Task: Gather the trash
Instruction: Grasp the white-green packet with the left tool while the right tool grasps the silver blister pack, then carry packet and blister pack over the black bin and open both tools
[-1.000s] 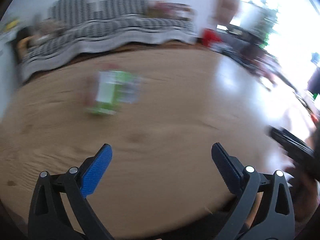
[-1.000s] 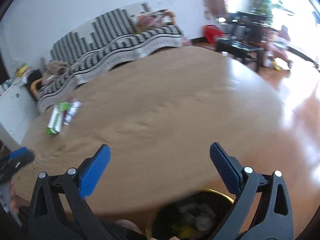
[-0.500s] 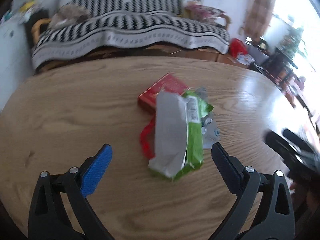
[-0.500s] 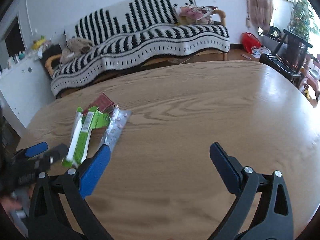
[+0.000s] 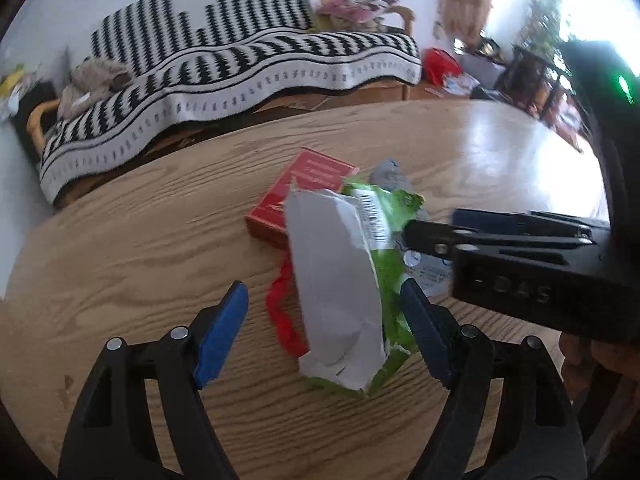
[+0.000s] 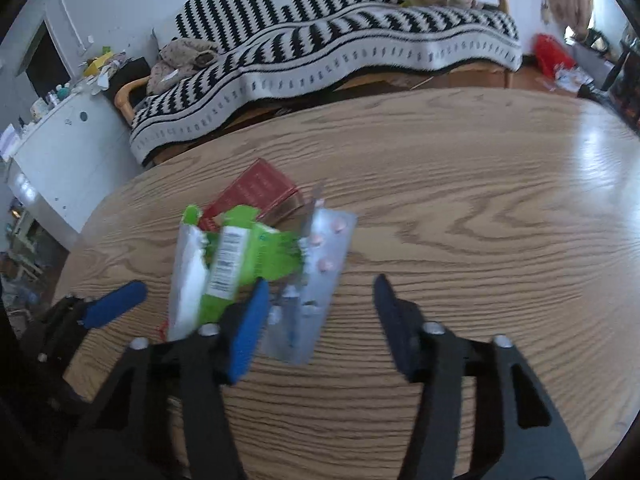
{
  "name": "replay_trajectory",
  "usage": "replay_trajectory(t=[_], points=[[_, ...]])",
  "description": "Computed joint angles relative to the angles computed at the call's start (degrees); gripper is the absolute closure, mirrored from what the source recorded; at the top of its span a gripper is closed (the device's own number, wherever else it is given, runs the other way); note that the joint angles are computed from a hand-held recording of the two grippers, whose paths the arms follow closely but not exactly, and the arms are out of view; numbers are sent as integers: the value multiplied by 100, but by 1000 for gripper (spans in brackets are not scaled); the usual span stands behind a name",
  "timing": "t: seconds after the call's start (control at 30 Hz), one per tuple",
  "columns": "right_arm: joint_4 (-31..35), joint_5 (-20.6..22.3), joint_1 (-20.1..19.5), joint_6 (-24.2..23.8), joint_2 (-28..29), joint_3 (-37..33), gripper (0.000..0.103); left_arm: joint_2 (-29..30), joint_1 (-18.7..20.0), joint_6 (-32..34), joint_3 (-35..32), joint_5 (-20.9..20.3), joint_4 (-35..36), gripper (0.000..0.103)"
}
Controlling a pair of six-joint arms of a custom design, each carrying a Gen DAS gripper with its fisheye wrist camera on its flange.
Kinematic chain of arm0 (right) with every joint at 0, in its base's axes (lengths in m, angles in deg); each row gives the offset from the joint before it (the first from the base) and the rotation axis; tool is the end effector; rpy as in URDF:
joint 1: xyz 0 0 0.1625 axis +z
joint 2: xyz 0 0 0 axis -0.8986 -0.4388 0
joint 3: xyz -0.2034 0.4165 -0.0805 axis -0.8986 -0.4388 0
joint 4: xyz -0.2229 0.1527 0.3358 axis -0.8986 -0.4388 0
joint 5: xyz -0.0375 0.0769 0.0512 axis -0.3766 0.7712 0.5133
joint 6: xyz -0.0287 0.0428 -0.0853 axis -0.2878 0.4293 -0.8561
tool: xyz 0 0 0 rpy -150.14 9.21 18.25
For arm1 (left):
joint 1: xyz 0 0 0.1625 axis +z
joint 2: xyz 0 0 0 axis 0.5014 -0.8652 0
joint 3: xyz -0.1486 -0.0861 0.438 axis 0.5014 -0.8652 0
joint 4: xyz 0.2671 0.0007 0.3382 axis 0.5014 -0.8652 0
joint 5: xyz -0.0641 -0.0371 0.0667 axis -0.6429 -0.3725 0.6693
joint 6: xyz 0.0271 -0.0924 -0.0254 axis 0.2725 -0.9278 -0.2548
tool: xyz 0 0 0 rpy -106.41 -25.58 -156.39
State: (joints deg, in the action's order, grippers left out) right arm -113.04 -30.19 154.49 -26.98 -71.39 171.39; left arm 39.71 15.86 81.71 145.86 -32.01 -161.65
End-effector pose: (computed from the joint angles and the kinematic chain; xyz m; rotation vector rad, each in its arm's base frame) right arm 0.0952 -0.6471 0.2911 0.1169 -2.4599 0.9053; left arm -0.3668 -0.6589 -0.0131 1.0049 2.3239 -0.6453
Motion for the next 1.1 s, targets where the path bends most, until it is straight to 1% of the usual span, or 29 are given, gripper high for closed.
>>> replay_trajectory(t=[0.03, 0.07, 0.13, 0.17, 0.2, 0.27, 0.37, 0.47, 0.57, 0.6, 0.77, 0.97, 1.1], points=[[91, 50, -14, 53, 2, -6, 70, 14, 14, 23, -22, -54, 89, 42], [155, 194, -49, 113, -9, 0, 77, 6, 42, -28, -45, -142, 227, 49], [96, 314, -82, 169, -41, 55, 81, -26, 76, -131, -56, -193, 293, 55], [57, 402, -101, 180, -68, 92, 91, -68, 99, -213, -39, -247, 298, 56], [-19, 463, -120, 218, -95, 136, 94, -122, 125, -289, -8, -316, 261, 60], [-90, 510, -148, 250, -133, 182, 96, -219, 169, -391, 44, -490, 195, 61], [-170, 647, -206, 353, -197, 269, 97, -334, 222, -526, 140, -740, 99, 63], [-413, 673, -191, 299, -239, 379, 98, -401, 200, -514, 225, -763, -99, 63], [-661, 606, -135, 233, -212, 428, 98, -417, 177, -612, 254, -659, -99, 63], [-785, 520, -112, 204, -194, 460, 98, -420, 167, -631, 267, -610, -122, 63], [-932, 386, -100, 199, -162, 496, 98, -465, 137, -587, 325, -451, -289, 63], [-1103, 272, -56, 160, -107, 503, 98, -563, 171, -669, 407, -506, -324, 63], [-1397, 174, -5, 105, -60, 536, 98, -663, 195, -756, 498, -619, -428, 63]])
